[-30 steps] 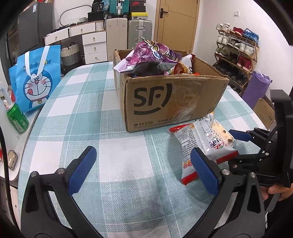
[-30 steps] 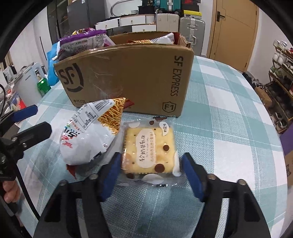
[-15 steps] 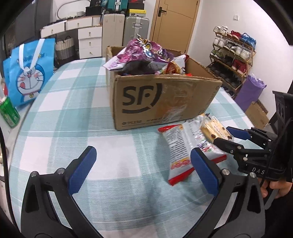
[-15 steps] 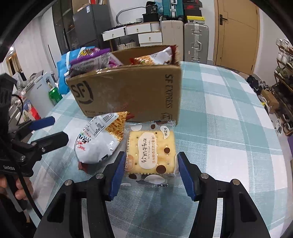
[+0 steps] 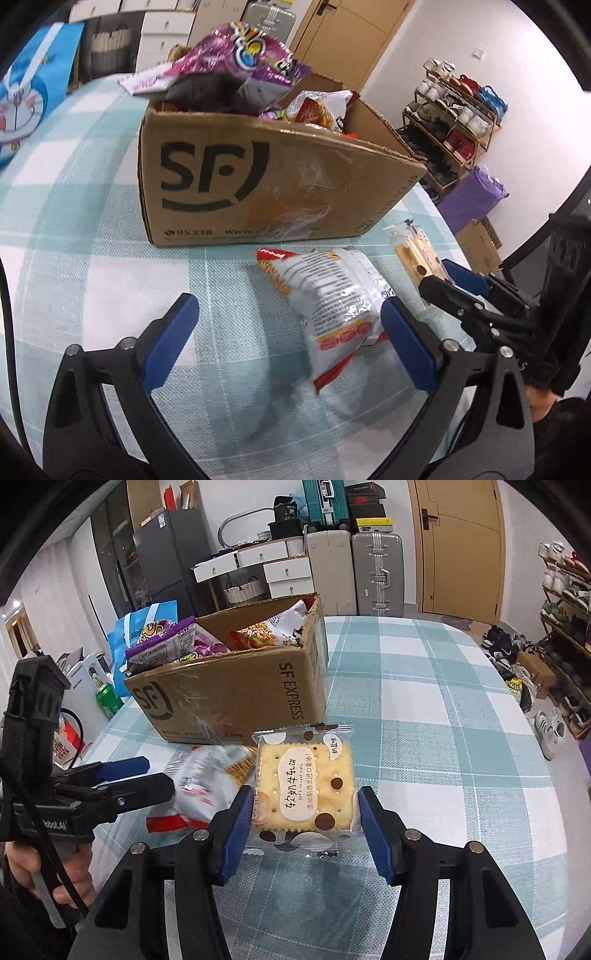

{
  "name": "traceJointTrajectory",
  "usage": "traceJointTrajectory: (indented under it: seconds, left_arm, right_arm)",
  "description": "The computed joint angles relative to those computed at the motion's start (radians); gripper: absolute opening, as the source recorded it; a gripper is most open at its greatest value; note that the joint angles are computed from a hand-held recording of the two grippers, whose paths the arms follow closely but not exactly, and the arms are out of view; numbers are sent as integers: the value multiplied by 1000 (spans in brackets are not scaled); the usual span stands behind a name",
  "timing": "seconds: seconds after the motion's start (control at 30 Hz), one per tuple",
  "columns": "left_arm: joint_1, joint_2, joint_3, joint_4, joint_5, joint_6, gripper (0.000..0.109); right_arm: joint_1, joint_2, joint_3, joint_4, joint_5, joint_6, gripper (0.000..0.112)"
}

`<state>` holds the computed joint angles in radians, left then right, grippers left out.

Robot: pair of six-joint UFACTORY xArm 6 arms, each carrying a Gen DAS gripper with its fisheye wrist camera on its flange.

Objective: Organize snacks
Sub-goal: 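Close the left gripper on the red-and-white snack bag while the right gripper holds the cracker packet, then carry the snack bag and cracker packet with both grippers over the box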

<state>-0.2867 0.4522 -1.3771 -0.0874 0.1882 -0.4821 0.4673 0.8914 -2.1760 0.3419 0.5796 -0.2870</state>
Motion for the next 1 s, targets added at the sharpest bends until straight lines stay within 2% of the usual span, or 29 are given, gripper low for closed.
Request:
traceJointTrajectory:
  seconds: [0.23, 0.3, 0.33, 0.43, 0.57, 0.63, 0.67, 0.73, 0.9, 1.0]
  left_arm:
    - [-17, 6, -12, -2, 0, 24, 98]
    - [-23, 11, -28, 57, 8, -17, 98]
    - [-25, 21, -47, 128, 19, -69, 98]
    - [-36, 48, -104, 215, 71, -129, 98]
    - [-49, 106, -197, 218, 134, -130, 98]
    - [-58, 138, -248, 225, 169, -134, 85]
    - [-61, 150, -261, 203, 179, -115, 72]
    - [-68, 172, -287, 161, 199, -80, 58]
    - [-70, 168, -257, 152, 146, -64, 51]
    - [-67, 147, -222, 213, 124, -114, 49]
  right_arm:
    - [-2, 4, -6, 1, 3, 5, 58]
    - [-3, 5, -7, -1, 3, 7, 58]
    - [-4, 5, -6, -1, 4, 7, 58]
    - [-6, 1, -1, 0, -1, 9, 58]
    - [-12, -7, 9, 7, -8, 9, 58]
    - [-14, -3, 2, 9, -4, 12, 58]
    - [-16, -3, 1, 12, -4, 12, 58]
    - [-19, -3, -1, 22, -1, 10, 58]
    - [-22, -16, 16, 42, -11, -3, 58]
    - [-21, -26, 32, 50, -20, -8, 58]
